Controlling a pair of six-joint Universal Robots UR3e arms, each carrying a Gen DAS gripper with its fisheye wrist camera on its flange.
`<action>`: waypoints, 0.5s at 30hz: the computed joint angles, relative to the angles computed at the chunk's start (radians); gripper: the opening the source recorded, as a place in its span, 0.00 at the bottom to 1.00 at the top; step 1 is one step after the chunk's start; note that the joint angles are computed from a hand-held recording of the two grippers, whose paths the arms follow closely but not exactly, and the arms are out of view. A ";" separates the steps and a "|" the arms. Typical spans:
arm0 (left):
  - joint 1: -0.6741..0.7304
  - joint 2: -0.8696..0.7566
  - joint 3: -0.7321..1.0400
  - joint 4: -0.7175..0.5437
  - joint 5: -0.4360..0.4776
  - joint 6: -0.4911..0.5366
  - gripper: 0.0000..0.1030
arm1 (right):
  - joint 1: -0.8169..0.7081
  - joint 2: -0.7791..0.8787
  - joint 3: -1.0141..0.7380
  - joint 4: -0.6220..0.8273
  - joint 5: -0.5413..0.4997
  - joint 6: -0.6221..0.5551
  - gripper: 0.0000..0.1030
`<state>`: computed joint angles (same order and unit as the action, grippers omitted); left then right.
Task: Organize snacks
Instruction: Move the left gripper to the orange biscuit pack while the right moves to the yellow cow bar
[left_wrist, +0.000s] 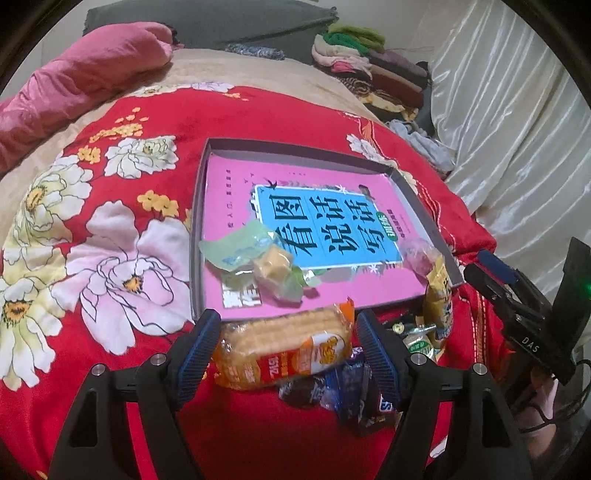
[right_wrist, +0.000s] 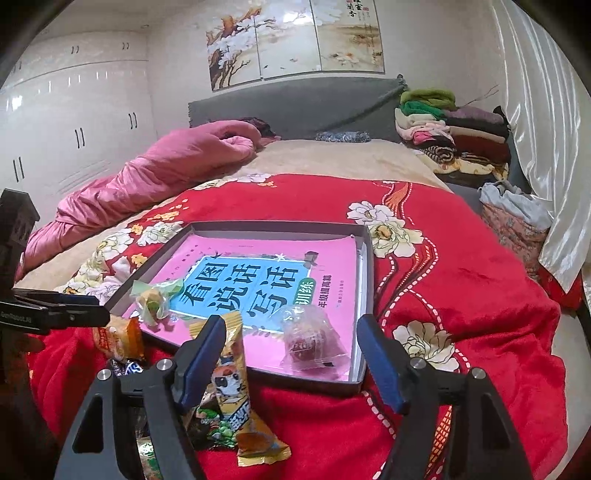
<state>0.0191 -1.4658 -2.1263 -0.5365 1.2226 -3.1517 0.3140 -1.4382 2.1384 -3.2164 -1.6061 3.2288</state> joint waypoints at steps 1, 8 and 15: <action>-0.002 0.001 -0.001 -0.001 -0.001 0.000 0.75 | 0.005 -0.002 0.000 0.001 0.000 -0.002 0.72; -0.018 0.001 -0.004 -0.010 0.000 -0.009 0.75 | 0.024 -0.013 0.007 0.002 0.000 -0.011 0.76; -0.028 0.008 -0.014 -0.011 0.026 -0.033 0.75 | 0.052 -0.020 0.003 0.036 -0.011 -0.014 0.79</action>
<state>-0.0089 -1.4574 -2.1407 -0.5474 1.2484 -3.1850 0.3660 -1.4578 2.1418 -3.1803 -1.6172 3.2146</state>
